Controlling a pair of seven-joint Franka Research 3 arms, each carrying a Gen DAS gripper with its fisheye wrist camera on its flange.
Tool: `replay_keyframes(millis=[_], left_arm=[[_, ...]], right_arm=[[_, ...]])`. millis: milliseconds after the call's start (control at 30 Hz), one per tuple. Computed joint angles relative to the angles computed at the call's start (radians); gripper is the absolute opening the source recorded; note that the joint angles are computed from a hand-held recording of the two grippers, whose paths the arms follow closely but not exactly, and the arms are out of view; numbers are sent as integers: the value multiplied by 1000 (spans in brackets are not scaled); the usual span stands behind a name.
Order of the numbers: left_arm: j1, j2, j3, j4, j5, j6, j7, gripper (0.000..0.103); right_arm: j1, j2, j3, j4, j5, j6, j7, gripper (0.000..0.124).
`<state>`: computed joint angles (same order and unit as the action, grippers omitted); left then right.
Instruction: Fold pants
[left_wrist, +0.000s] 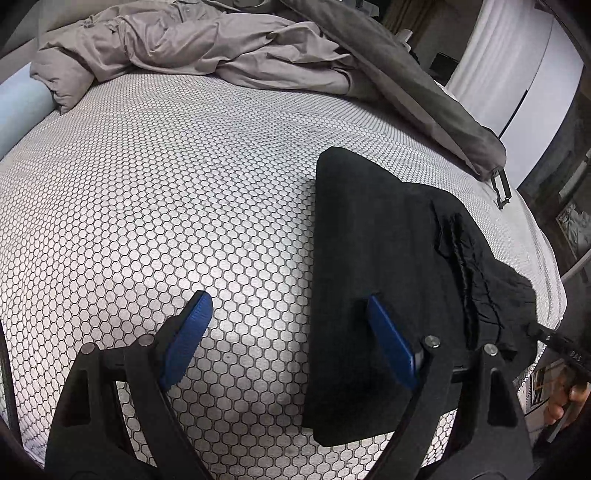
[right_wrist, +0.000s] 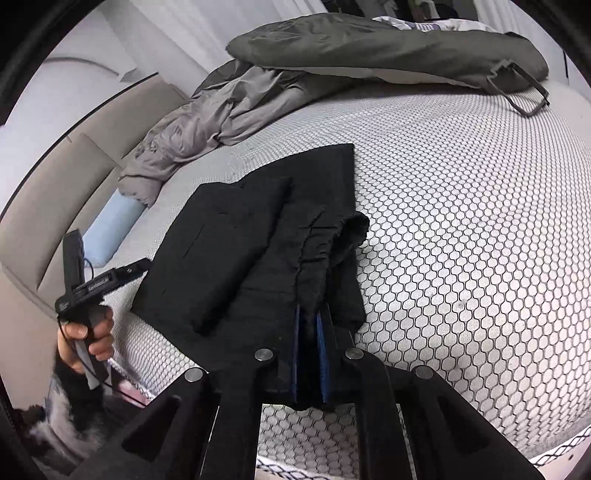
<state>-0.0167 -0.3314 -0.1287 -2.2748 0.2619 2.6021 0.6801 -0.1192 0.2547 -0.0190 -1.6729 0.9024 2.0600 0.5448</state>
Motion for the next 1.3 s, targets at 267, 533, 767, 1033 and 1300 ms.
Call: replay_keyframes(millis=[267, 533, 767, 1033, 1300], left_arm=[[-7, 8, -21, 24, 37, -10, -4, 84], [-52, 4, -28, 31, 64, 15, 81, 84], [-122, 13, -29, 21, 13, 26, 280, 85], [-119, 61, -58, 61, 46, -68, 294, 91], [-121, 83, -50, 75, 34, -67, 299, 95]], right_arm=[[0, -32, 10, -48, 7, 106, -40, 16], [60, -91, 13, -120, 29, 89, -214, 16], [123, -120, 7, -182, -138, 256, -240, 18], [63, -42, -2, -49, 45, 170, -130, 47], [13, 167, 65, 190, 66, 138, 181, 11]])
